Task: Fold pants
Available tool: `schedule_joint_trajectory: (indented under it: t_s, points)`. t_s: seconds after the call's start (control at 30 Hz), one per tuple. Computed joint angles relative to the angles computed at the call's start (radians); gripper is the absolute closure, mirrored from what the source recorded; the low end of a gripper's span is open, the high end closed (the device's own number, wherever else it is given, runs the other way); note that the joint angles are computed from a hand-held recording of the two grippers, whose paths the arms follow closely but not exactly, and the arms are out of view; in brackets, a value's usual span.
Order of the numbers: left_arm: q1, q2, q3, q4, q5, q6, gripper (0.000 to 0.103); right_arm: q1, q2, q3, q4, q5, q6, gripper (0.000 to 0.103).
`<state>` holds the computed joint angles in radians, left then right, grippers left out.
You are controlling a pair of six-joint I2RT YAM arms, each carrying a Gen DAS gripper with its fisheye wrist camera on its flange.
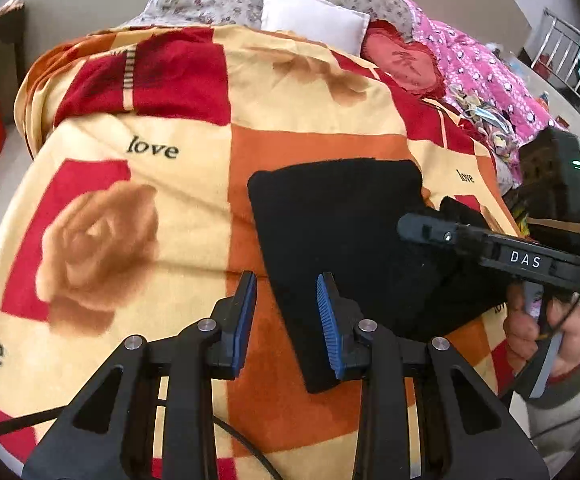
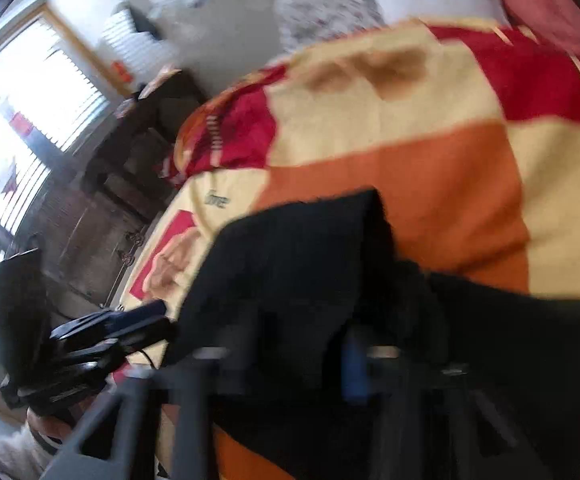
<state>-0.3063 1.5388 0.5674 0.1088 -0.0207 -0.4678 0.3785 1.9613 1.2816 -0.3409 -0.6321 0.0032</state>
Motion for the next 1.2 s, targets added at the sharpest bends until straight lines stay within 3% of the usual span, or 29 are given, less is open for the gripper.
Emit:
schedule_joint_trajectory:
  t_s: [0.07,0.27,0.33,0.43,0.5,0.7,0.77,0.83,1.03,1.13,1.2]
  points:
    - [-0.009,-0.027,-0.001,-0.006,-0.009,0.005,0.074,-0.003,-0.045,-0.035,0.041,-0.002,0.001,0.096]
    - [-0.081,-0.075,0.071,-0.042,-0.043,0.026,0.074,-0.117,-0.283,-0.166,0.064,-0.066,-0.050,0.096]
    - [-0.121,-0.044,0.110,-0.032,-0.052,0.037,0.067,-0.193,-0.343,-0.192,0.031,-0.086,-0.072,0.096]
    - [-0.162,0.043,0.177,-0.021,-0.042,0.046,0.067,-0.299,-0.389,-0.221,-0.011,-0.088,-0.115,0.096]
    - [-0.185,0.111,0.228,-0.029,-0.036,0.049,0.067,-0.353,-0.382,-0.220,-0.049,-0.090,-0.147,0.096]
    - [-0.227,0.243,0.329,-0.062,-0.093,0.071,0.065,-0.348,-0.219,-0.221,-0.025,0.089,-0.203,0.094]
    - [-0.221,0.236,0.342,-0.094,-0.085,0.073,0.065,-0.382,-0.218,-0.216,-0.032,0.034,-0.185,0.084]
    - [-0.213,0.220,0.350,-0.120,-0.084,0.079,0.065,-0.399,-0.260,-0.221,-0.022,0.066,-0.167,0.072]
    - [-0.202,0.266,0.438,-0.175,-0.129,0.086,0.065,-0.368,-0.332,-0.198,-0.057,0.041,-0.232,0.071]
    - [-0.205,0.326,0.495,-0.184,-0.161,0.055,0.064,-0.265,-0.302,-0.184,-0.037,0.145,-0.230,0.071]
    - [-0.212,0.361,0.526,-0.190,-0.194,0.049,0.058,-0.222,-0.257,-0.171,-0.014,0.222,-0.221,0.071]
